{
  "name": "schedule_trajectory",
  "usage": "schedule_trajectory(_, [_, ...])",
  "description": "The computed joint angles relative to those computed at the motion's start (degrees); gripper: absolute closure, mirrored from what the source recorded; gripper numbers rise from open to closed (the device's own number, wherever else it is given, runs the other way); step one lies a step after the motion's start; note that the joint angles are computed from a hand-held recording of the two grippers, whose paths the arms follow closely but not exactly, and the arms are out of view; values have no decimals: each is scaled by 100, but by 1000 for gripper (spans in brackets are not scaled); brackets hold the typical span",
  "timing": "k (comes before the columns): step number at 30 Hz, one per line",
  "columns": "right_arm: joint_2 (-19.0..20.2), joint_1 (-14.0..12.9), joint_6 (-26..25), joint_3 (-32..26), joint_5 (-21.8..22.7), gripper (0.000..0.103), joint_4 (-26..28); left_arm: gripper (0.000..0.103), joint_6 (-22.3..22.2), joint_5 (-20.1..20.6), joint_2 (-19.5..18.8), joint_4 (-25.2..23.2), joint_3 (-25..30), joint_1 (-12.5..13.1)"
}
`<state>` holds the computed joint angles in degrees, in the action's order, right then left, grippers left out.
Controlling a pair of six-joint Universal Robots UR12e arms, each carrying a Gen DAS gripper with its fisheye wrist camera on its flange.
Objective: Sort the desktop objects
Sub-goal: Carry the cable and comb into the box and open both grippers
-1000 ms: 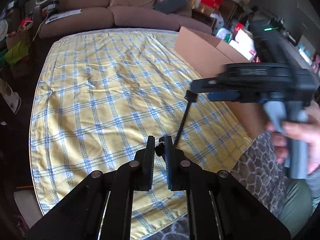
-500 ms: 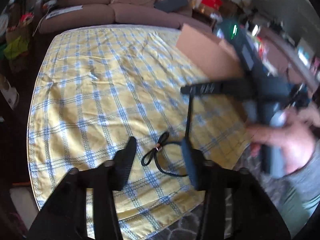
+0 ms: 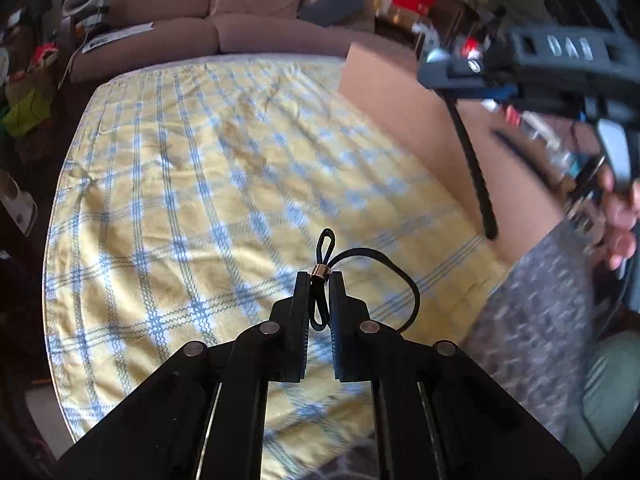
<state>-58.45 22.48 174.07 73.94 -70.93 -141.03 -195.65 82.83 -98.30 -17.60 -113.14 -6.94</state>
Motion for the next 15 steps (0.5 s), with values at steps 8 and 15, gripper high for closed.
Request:
schedule_trajectory(8, [-360,-301,-335,124,186,79,-46,95,100,-125,-16,22,657,-197])
schedule_trajectory(15, [-486,-709,-246,257,16,78,-56,95,292,-87,-651,-306,1757,-653])
